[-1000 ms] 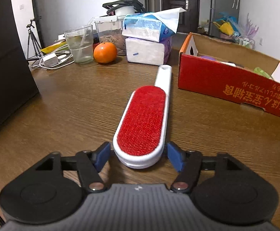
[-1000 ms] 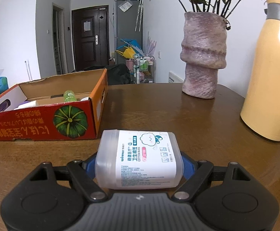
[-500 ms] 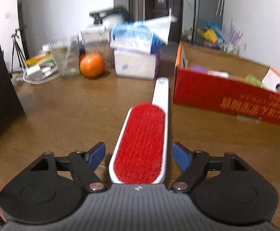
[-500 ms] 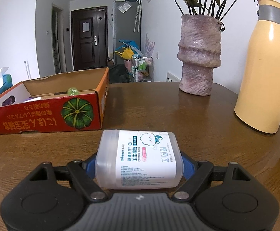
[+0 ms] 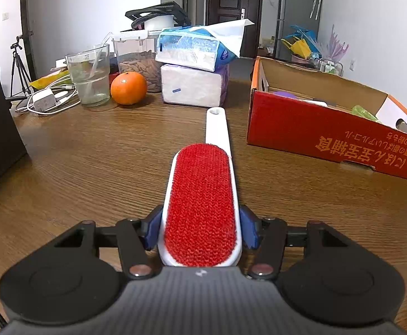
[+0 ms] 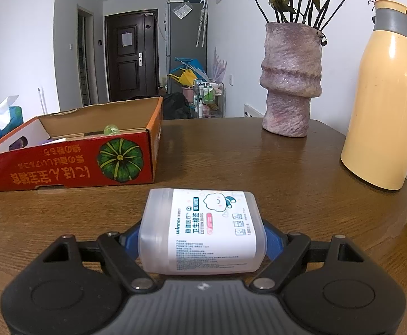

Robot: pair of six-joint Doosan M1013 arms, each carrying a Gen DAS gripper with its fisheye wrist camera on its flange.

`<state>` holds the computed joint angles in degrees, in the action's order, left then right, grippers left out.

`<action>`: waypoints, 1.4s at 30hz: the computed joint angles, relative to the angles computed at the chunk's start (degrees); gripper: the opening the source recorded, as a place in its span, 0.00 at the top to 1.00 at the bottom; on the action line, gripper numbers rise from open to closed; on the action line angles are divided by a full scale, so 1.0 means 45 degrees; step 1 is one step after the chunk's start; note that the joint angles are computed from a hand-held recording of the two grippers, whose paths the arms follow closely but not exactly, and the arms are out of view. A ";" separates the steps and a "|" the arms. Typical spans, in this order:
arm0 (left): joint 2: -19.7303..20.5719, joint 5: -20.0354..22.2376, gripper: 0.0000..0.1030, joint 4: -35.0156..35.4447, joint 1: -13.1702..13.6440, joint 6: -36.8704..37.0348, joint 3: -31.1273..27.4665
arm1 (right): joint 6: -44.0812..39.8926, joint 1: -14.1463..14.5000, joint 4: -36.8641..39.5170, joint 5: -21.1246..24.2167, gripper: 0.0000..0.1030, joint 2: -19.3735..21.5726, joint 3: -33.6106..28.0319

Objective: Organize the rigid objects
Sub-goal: 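Close the left tool on the red lint brush and lift it, then carry the lint brush and wipes tub over the cardboard box with both tools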

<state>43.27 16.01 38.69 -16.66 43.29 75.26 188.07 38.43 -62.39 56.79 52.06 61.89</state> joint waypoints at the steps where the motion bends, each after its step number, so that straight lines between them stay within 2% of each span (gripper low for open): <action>1: -0.0007 -0.0024 0.45 0.0107 0.0000 -0.0121 0.0013 | 0.0016 0.0006 -0.0015 -0.0003 0.21 -0.0002 0.0002; 8: -0.0101 -0.0136 0.45 0.1687 -0.0037 -0.1747 0.0205 | 0.0137 0.0137 -0.0111 -0.0001 0.21 -0.0045 0.0088; 11: -0.0285 -0.0400 0.45 0.4023 -0.0081 -0.4020 0.0553 | 0.0243 0.0199 -0.0172 -0.0016 0.21 -0.0088 0.0159; 16: -0.0523 -0.0739 0.45 0.5679 -0.0096 -0.5569 0.0972 | 0.0331 0.0285 -0.0238 -0.0065 0.21 -0.0146 0.0255; 25: -0.1097 -0.1236 0.45 1.1533 -0.0121 -1.1246 0.1971 | 0.0578 0.0439 -0.0520 -0.0174 0.21 -0.0249 0.0437; 32: -0.1389 -0.1219 0.45 1.4860 -0.0151 -1.4504 0.2487 | 0.0767 0.0542 -0.0742 -0.0242 0.21 -0.0316 0.0563; 42: -0.1894 -0.0950 0.45 2.1400 -0.0213 -2.0803 0.3372 | 0.1054 0.0734 -0.1133 -0.0317 0.21 -0.0407 0.0722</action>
<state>34.74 11.73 134.99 -17.62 -50.32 90.43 192.82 41.74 -67.49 55.37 50.23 65.14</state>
